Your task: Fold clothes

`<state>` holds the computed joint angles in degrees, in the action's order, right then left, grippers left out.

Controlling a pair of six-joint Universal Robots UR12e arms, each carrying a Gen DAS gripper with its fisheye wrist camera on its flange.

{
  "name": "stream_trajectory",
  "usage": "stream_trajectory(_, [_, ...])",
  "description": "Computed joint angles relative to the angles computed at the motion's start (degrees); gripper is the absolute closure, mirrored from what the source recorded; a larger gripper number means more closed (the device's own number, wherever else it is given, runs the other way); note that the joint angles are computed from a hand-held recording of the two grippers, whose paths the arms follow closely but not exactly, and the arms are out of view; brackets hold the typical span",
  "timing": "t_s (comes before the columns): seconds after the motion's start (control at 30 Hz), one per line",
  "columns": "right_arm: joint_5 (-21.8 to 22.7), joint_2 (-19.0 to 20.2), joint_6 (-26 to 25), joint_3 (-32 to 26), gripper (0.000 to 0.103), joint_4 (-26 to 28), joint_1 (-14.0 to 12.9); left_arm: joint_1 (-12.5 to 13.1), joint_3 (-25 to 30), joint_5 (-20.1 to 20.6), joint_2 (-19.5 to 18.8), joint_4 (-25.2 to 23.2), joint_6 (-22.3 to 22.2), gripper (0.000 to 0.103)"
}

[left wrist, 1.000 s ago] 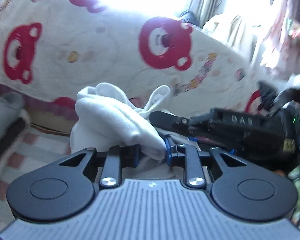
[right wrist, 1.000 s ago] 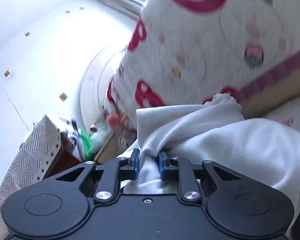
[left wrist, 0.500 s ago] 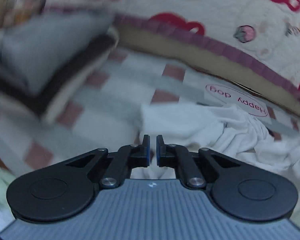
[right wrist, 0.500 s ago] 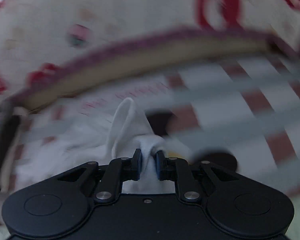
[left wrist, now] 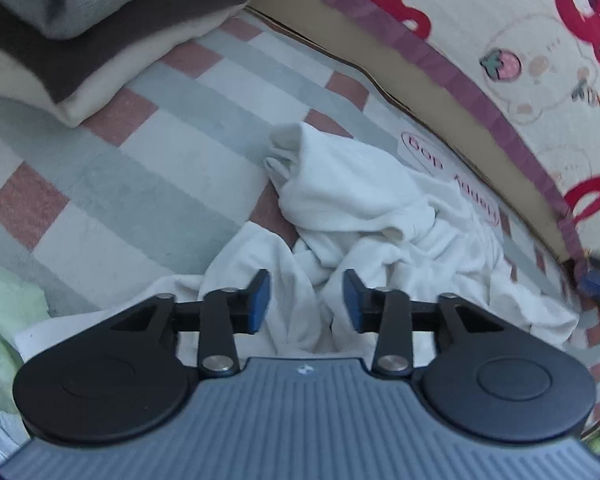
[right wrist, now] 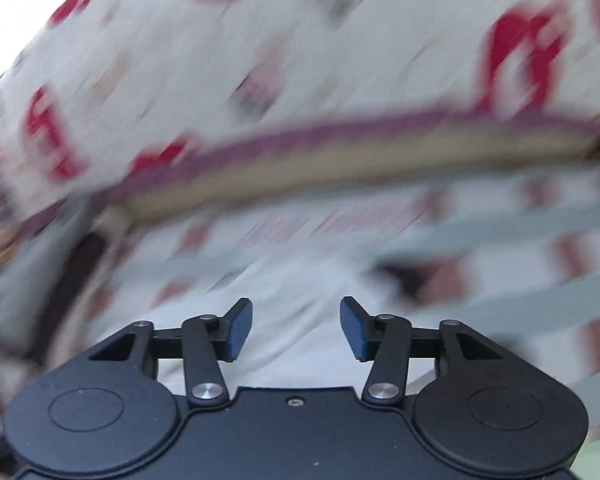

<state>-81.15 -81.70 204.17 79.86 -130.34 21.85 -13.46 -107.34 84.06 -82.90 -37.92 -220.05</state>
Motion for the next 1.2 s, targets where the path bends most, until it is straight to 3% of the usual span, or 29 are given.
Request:
stream_trajectory(0.03, [2.7, 0.7, 0.1, -0.2, 0.048, 1.2, 0.2, 0.2, 0.0, -0.5, 0.0, -0.2, -0.3, 0.058])
stream_trajectory(0.2, [7.5, 3.5, 0.9, -0.8, 0.048, 4.3, 2.8, 0.7, -1.0, -1.9, 0.6, 0.5, 0.0, 0.063])
stream_trajectory(0.3, [11.7, 4.6, -1.2, -1.1, 0.048, 7.2, 3.9, 2.3, -2.5, -7.0, 1.0, 3.0, 0.8, 0.089])
stream_trajectory(0.37, [13.1, 5.6, -5.9, -2.2, 0.048, 11.1, 5.1, 2.6, -2.9, -7.9, 1.1, 3.6, 1.4, 0.091])
stream_trajectory(0.5, [6.1, 6.5, -7.8, -3.0, 0.047, 11.3, 7.2, 3.5, -3.6, -9.3, 1.6, 4.1, 4.1, 0.091])
stream_trajectory(0.6, [1.1, 7.1, -7.7, -3.6, 0.040, 11.0, 7.7, 4.3, -4.1, -11.2, 1.7, 3.6, 3.6, 0.089])
stream_trajectory(0.73, [-4.1, 8.5, -14.8, -3.9, 0.040, 10.8, 8.4, 5.2, -4.9, -14.2, 1.8, 3.8, 2.5, 0.086])
stream_trajectory(0.8, [-4.5, 8.9, -16.0, -3.8, 0.053, 10.0, 8.5, 5.3, -5.1, -14.7, 1.8, 3.7, 2.4, 0.083])
stream_trajectory(0.83, [-3.0, 8.6, -16.8, -3.4, 0.086, 9.0, 8.2, 5.3, -5.2, -14.8, 1.8, 3.8, 2.5, 0.080])
stream_trajectory(0.87, [-1.2, 8.3, -16.3, -3.0, 0.097, 8.3, 7.8, 5.4, -5.2, -15.1, 1.8, 4.0, 2.5, 0.078])
stream_trajectory(0.97, [3.5, 7.1, -13.2, -1.7, 0.097, 6.6, 6.7, 5.9, -5.6, -16.1, 1.7, 4.4, 2.0, 0.077])
stream_trajectory(1.1, [10.8, 5.6, -9.3, -0.4, 0.097, 8.0, 4.9, 6.5, -6.1, -18.3, 1.7, 5.0, 1.2, 0.074])
stream_trajectory(1.2, [16.3, 4.4, -9.4, 0.4, 0.097, 12.1, 4.0, 6.5, -6.1, -18.8, 1.6, 5.4, 1.4, 0.071])
